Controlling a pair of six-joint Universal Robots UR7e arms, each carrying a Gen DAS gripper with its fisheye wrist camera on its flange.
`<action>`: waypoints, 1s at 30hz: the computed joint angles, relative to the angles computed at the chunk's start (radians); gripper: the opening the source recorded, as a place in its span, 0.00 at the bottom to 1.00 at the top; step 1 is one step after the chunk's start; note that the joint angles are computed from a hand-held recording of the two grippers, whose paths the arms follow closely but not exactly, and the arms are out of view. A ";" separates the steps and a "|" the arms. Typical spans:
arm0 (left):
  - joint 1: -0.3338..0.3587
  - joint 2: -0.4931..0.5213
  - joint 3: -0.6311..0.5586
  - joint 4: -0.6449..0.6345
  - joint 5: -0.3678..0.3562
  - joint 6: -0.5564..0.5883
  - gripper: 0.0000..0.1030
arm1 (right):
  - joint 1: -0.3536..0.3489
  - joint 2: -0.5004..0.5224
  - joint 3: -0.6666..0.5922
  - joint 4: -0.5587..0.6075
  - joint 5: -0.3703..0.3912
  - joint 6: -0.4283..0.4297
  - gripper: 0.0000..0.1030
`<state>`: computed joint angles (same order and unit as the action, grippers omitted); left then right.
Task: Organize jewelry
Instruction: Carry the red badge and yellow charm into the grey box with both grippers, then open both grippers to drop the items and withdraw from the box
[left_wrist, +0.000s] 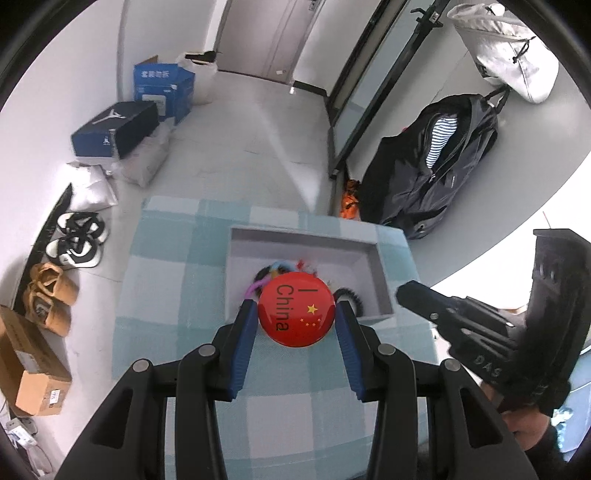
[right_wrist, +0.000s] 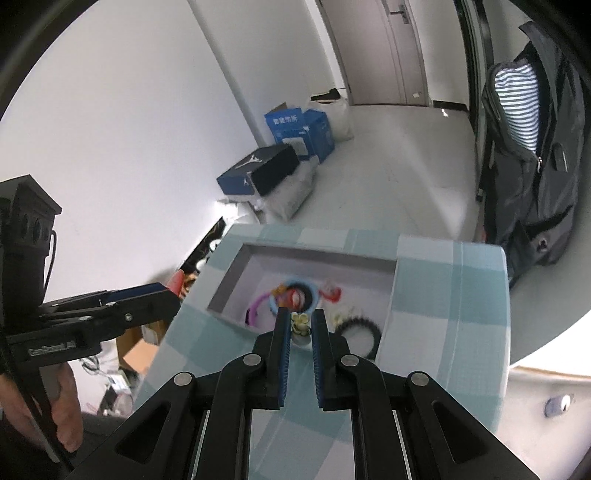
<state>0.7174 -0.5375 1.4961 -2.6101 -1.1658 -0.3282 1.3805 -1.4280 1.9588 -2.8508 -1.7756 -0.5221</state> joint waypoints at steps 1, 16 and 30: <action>0.003 0.009 -0.019 0.016 -0.003 0.002 0.36 | -0.003 0.005 -0.010 0.007 0.009 0.005 0.10; 0.078 0.139 -0.191 0.103 -0.102 -0.027 0.36 | -0.016 0.105 -0.141 0.096 0.024 0.073 0.10; 0.090 0.180 -0.258 0.143 -0.119 0.012 0.36 | -0.023 0.136 -0.173 0.130 -0.003 0.098 0.10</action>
<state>0.8077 -0.3580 1.2385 -2.4674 -1.2851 -0.3158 1.3572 -1.2916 1.7860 -2.7205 -1.7790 -0.4239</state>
